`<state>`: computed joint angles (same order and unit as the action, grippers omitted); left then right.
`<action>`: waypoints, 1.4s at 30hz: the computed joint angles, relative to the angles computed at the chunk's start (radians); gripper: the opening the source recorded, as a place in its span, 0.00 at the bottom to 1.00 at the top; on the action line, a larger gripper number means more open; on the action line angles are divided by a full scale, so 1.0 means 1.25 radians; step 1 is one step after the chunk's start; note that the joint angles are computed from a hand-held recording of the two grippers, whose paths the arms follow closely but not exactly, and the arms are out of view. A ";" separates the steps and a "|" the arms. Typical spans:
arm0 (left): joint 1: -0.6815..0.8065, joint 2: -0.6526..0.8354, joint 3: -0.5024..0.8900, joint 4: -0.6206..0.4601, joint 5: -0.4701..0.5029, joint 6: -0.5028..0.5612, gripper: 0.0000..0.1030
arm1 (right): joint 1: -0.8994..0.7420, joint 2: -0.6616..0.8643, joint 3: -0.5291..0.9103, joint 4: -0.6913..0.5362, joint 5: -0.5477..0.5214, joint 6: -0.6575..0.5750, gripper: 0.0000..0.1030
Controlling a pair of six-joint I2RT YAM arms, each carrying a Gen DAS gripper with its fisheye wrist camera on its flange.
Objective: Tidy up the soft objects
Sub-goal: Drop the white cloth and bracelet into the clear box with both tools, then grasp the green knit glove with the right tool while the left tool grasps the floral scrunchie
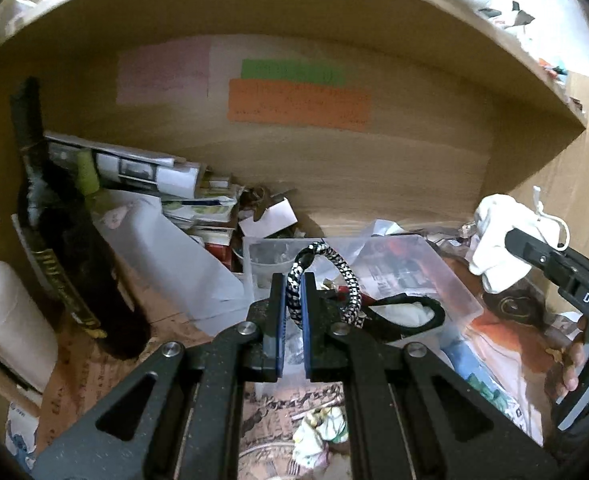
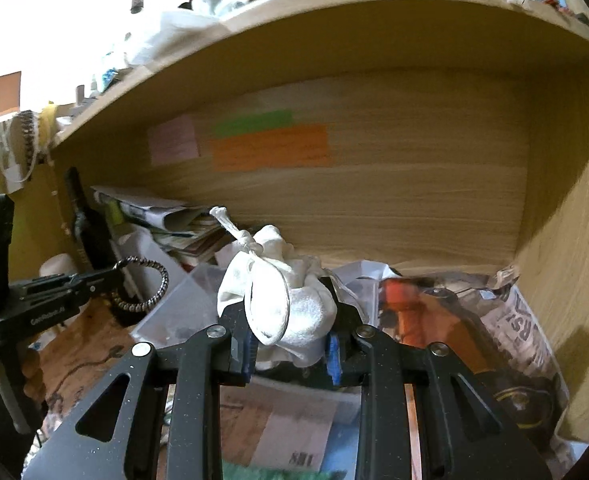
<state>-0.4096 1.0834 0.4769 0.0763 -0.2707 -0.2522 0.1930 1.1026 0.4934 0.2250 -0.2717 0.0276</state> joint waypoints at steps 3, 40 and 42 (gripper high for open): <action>0.010 0.068 0.025 0.028 0.020 0.001 0.06 | 0.011 0.061 0.029 0.017 0.024 -0.012 0.24; -0.045 0.103 0.049 -0.010 0.001 0.006 0.56 | 0.032 0.104 0.071 -0.049 0.071 -0.074 0.84; -0.066 0.045 0.026 -0.030 -0.024 0.004 0.59 | 0.032 0.044 0.042 -0.064 0.066 -0.076 0.84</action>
<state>-0.4921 1.1395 0.5091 0.0394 -0.3002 -0.2467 0.2334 1.1579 0.5455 0.1453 -0.1886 -0.0677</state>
